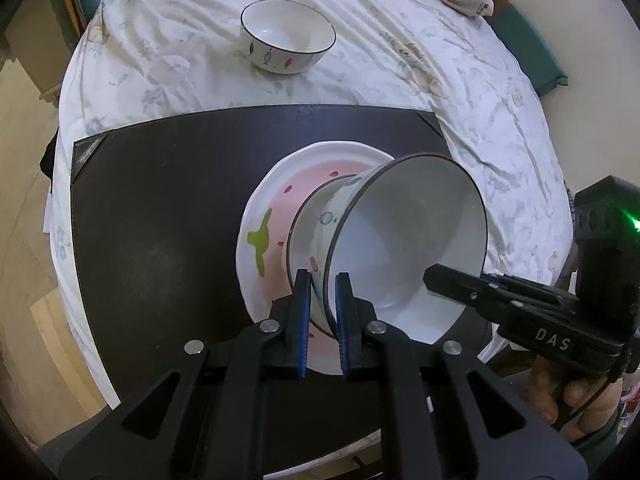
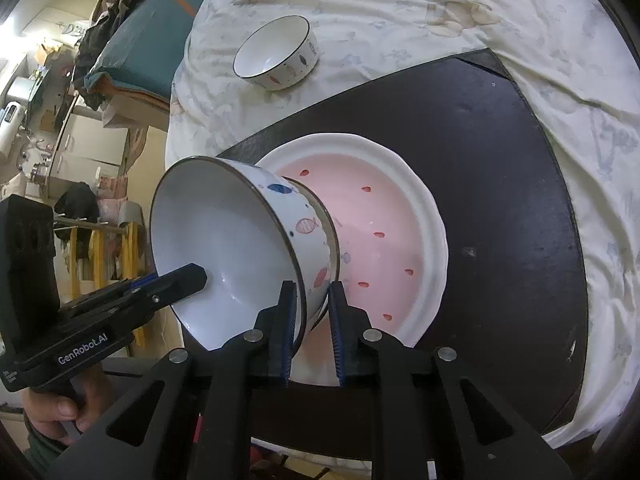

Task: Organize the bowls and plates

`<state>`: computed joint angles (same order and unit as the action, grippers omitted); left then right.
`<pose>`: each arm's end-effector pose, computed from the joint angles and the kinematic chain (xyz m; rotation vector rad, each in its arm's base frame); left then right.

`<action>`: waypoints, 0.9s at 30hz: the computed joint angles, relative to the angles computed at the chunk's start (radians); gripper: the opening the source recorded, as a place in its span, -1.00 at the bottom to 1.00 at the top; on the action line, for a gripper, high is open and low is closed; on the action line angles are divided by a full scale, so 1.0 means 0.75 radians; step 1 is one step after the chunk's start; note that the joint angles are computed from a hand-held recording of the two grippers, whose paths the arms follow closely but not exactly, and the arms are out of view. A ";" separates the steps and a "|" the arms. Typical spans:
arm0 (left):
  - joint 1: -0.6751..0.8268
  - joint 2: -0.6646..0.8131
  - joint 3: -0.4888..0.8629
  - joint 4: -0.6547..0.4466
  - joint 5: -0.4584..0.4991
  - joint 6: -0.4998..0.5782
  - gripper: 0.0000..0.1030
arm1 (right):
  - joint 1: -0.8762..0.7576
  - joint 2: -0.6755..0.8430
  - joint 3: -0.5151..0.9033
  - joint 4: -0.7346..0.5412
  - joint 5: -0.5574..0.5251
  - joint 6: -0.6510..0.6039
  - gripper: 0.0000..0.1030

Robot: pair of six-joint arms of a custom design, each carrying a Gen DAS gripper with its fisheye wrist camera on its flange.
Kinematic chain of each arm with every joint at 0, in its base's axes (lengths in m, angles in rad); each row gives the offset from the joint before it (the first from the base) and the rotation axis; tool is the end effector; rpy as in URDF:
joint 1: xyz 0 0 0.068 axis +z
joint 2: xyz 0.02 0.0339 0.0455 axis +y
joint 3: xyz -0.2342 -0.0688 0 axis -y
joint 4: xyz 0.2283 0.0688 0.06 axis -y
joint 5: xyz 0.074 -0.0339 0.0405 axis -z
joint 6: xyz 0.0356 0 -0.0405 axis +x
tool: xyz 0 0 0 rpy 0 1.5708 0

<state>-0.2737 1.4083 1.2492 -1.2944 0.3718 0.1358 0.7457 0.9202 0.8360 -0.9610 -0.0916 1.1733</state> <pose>0.2175 -0.0745 0.2613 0.6418 2.9280 -0.5745 0.1194 0.1148 0.2458 0.5665 2.7736 0.6981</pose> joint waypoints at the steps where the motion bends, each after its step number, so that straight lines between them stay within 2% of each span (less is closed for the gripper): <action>1: -0.001 -0.002 -0.005 0.000 -0.002 -0.001 -0.82 | 0.000 0.009 0.007 0.000 0.004 -0.004 -0.63; 19: 0.034 -0.003 -0.020 0.017 -0.013 0.001 -0.74 | 0.005 0.078 0.041 -0.032 0.025 -0.030 -0.62; 25: 0.092 0.030 0.039 -0.013 0.072 0.010 -0.74 | -0.045 0.017 0.016 -0.024 0.004 -0.023 -0.62; 27: 0.081 0.025 0.037 0.006 0.056 -0.003 -0.75 | -0.053 0.000 0.006 -0.025 0.009 -0.024 -0.63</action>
<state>-0.2129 1.4272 1.2771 -1.2899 0.4136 0.1335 0.7062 0.9201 0.8407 -0.9795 -0.0846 1.1551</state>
